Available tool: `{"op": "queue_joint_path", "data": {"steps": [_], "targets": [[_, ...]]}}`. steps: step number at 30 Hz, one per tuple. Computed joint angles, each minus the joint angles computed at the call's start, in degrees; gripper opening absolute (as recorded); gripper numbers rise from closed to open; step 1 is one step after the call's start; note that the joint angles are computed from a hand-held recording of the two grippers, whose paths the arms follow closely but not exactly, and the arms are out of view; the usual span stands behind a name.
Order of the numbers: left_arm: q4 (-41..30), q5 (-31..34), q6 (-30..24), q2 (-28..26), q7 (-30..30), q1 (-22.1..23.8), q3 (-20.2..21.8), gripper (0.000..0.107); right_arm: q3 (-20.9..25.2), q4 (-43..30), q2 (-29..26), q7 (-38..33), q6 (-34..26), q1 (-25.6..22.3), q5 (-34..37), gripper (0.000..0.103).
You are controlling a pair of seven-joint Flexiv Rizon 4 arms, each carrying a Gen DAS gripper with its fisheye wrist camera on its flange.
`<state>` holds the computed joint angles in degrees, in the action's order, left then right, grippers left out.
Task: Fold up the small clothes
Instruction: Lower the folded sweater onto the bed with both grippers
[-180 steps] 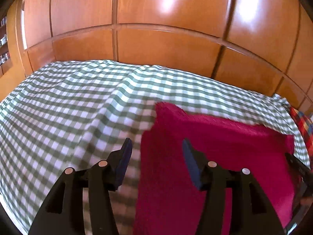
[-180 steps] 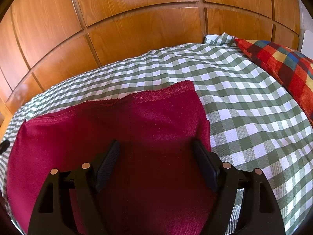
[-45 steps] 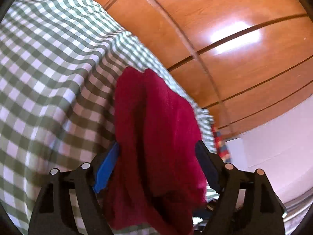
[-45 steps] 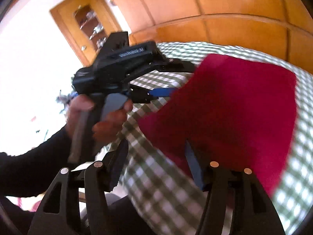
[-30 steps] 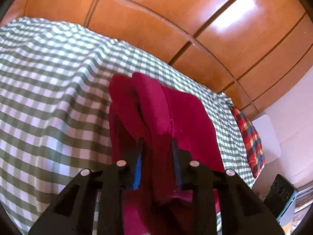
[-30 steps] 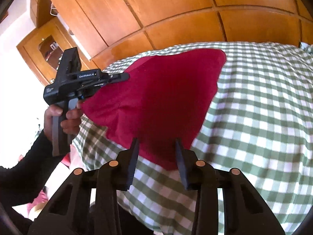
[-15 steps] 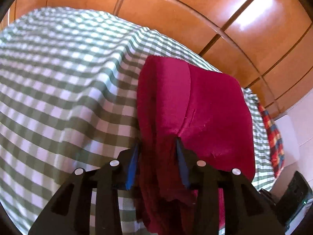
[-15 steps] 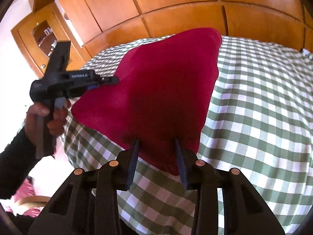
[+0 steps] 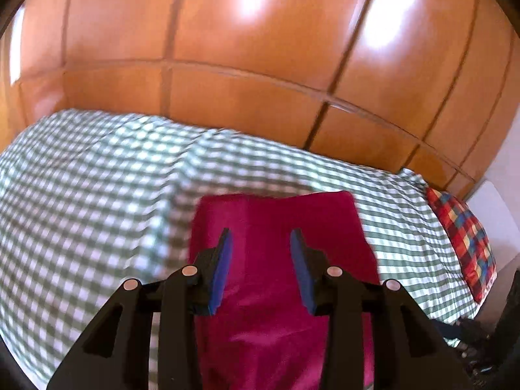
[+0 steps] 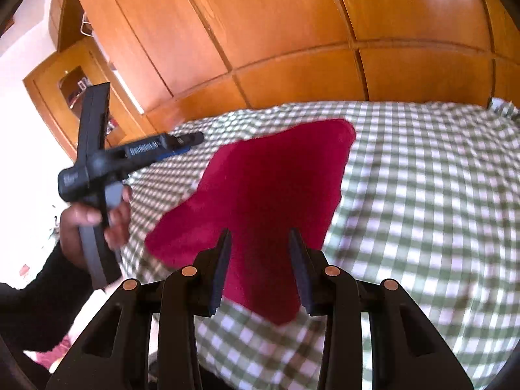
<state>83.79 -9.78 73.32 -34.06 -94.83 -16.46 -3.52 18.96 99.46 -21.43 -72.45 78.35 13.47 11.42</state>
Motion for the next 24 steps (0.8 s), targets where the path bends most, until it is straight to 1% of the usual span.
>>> {"op": "queue_joint_path", "data": {"steps": [2,4,6,9,12,16,18,19,20,21,22,24], "targets": [[-2.3,0.9,-1.0,-1.7,1.0,-0.8,-0.1,0.039,-0.5,-1.6,-1.1,-0.2,-1.0,0.5,-1.1,0.037],[-3.6,2.4,-2.3,-2.7,0.4,-2.3,1.5,0.039,0.1,-3.4,-2.5,-1.4,-3.2,0.6,-1.8,0.037],[-3.1,4.2,-3.3,-3.0,-0.4,-3.5,2.9,0.039,1.3,-4.8,-4.0,-3.0,-5.9,0.8,-1.5,0.037],[-0.8,5.1,-5.5,-3.0,-1.3,-3.4,3.3,0.039,2.3,-4.9,-5.7,-4.7,-8.5,1.4,-0.1,0.037],[5.6,2.7,0.8,-1.4,-0.2,-0.4,-0.3,0.039,1.6,-2.7,-5.9,-4.7,-5.4,2.8,0.5,0.037],[11.2,-3.2,5.9,0.9,3.2,4.3,-6.3,0.038,4.2,-4.0,-5.6,-7.3,-7.5,-0.1,3.7,0.037],[12.0,-4.6,7.2,1.5,4.3,4.7,-6.9,0.038,4.5,-4.6,-5.0,-8.7,-8.4,-1.0,5.4,0.037],[12.1,-4.4,7.9,2.0,4.0,3.9,-5.8,0.043,3.8,-4.2,-4.5,-8.5,-8.1,-0.7,5.6,0.037],[12.2,-4.3,8.6,2.3,3.8,3.4,-4.8,0.045,3.1,-4.2,-4.1,-8.2,-7.8,-0.6,5.9,0.041],[12.6,-4.4,9.5,2.6,4.1,3.6,-4.8,0.047,2.7,-4.5,-4.0,-7.9,-7.6,-0.6,6.2,0.047],[13.0,-5.1,10.5,2.8,5.0,4.7,-5.9,0.052,1.8,-4.4,-3.7,-7.1,-6.6,-0.3,6.3,0.056],[12.9,-6.2,11.3,2.8,6.0,5.8,-6.8,0.058,-0.4,-4.7,-4.0,-4.8,-5.1,0.6,5.1,0.057]]}}
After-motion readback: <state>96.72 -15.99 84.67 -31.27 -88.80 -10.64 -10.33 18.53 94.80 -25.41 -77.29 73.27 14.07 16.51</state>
